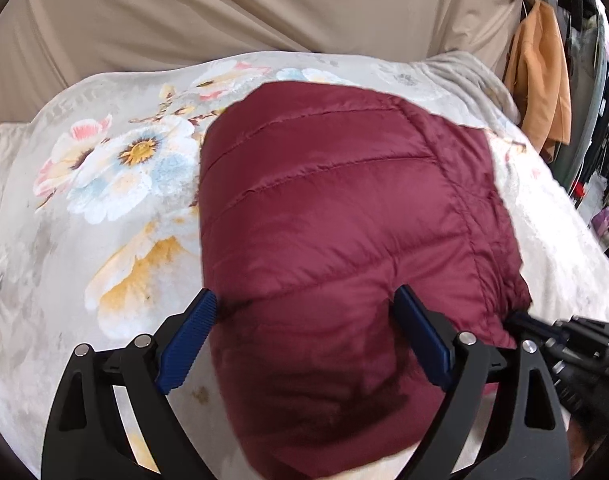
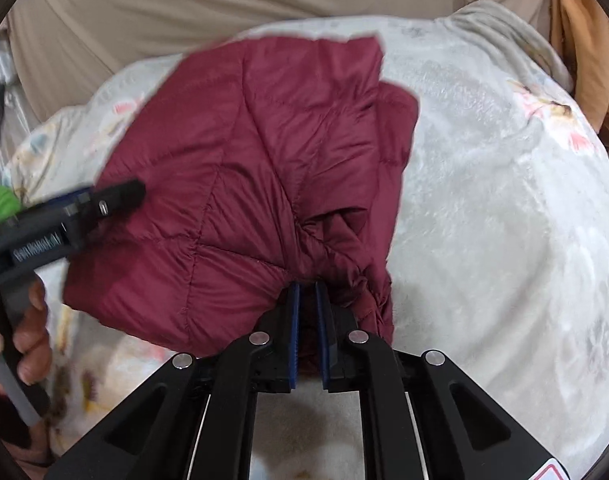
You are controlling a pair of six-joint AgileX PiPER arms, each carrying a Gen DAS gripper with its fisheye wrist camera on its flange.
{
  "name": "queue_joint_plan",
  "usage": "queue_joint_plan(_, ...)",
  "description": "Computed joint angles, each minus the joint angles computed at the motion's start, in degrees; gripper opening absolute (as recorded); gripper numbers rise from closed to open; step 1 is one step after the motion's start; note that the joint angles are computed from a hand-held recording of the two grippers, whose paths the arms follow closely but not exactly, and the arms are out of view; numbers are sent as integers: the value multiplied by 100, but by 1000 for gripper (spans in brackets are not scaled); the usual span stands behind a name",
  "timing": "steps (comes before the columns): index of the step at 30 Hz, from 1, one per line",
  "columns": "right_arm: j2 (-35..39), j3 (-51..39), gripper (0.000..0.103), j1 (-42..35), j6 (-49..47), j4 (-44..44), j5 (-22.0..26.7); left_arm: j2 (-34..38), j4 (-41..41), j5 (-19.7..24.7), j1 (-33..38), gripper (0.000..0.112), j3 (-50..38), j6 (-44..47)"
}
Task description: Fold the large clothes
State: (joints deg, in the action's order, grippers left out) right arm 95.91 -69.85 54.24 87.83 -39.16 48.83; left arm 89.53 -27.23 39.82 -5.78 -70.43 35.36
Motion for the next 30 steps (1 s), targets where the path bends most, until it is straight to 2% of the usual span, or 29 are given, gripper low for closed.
queue_joint_plan(1,-153,98,18,29,169,-125,-34,-40,-213,117,167,88,-12,163)
queue_joint_plan(2,-344,242,33,47,376,-286,-96,-68,-419,245,368,88,-34,305)
queue_joint_plan(4,-662,457,53,82,860,-637,-35,-16,-707,501,721,88,-135,438)
queue_joint_plan(7,-713,556,55,-178,935,-579,-93,333,-1039,968,1142,89,-392,496)
queue_joint_plan(10,-589,740,55,-809,343,151,-1005,683,-1108,1281,1271,89,-526,371)
queue_joint_plan(12,-458,843,56,-1067,54,527,-1515,693,-1206,1307,1255,90,-448,413)
queue_joint_plan(15,-364,982,60,-1197,21,618,-1917,676,-1165,1239,1068,92,-416,506)
queue_joint_plan(19,-280,1023,63,-1325,-223,755,-2184,819,-1103,1208,740,95,-479,528)
queue_joint_plan(20,-237,1004,63,-1364,-317,784,-2229,827,-1034,1123,632,98,-465,470)
queue_joint_plan(24,-173,994,64,-1399,-445,843,-2340,768,-717,623,275,98,-308,220)
queue_joint_plan(30,-131,1119,65,-1577,-575,960,-2856,799,-650,424,147,98,-293,182)
